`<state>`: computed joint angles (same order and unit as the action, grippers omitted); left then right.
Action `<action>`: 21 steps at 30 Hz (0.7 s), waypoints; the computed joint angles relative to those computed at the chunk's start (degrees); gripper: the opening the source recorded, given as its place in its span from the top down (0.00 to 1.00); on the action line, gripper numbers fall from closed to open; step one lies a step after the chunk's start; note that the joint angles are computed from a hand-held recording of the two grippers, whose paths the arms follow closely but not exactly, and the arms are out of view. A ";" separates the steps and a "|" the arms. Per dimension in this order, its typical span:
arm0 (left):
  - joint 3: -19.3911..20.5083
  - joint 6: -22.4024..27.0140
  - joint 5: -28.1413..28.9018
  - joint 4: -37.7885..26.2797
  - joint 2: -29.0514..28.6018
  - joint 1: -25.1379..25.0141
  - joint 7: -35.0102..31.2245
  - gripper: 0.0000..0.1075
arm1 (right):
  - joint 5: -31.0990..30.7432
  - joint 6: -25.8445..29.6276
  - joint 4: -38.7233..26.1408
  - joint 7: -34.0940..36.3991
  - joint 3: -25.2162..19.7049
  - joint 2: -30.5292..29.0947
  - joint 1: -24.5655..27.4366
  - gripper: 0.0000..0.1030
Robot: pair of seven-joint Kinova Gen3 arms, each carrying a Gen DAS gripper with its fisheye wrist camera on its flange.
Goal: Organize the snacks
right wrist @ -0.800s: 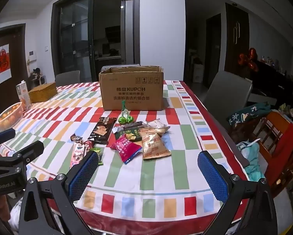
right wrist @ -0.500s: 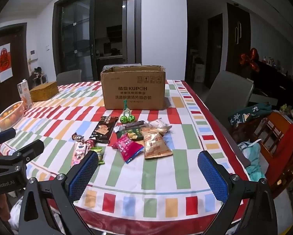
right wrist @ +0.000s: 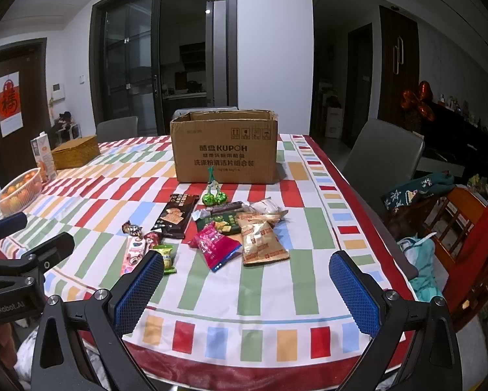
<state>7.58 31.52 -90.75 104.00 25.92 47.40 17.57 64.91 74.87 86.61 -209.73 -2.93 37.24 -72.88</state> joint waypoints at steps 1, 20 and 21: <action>0.03 0.14 0.18 -0.08 0.03 0.03 -0.12 0.04 | 0.05 -0.03 0.10 -0.06 0.01 -0.02 0.00 0.01; -0.02 0.18 0.20 -0.15 0.04 0.09 -0.14 0.04 | -0.08 0.12 -0.58 0.50 0.06 0.01 -0.20 0.01; -0.04 0.12 0.17 -0.13 0.04 0.08 -0.14 0.04 | -0.05 0.09 -0.47 0.45 0.05 -0.05 -0.22 0.01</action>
<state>7.54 31.64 -90.58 103.87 25.96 47.48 17.43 64.86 74.96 86.14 -209.29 -2.88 37.19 -73.10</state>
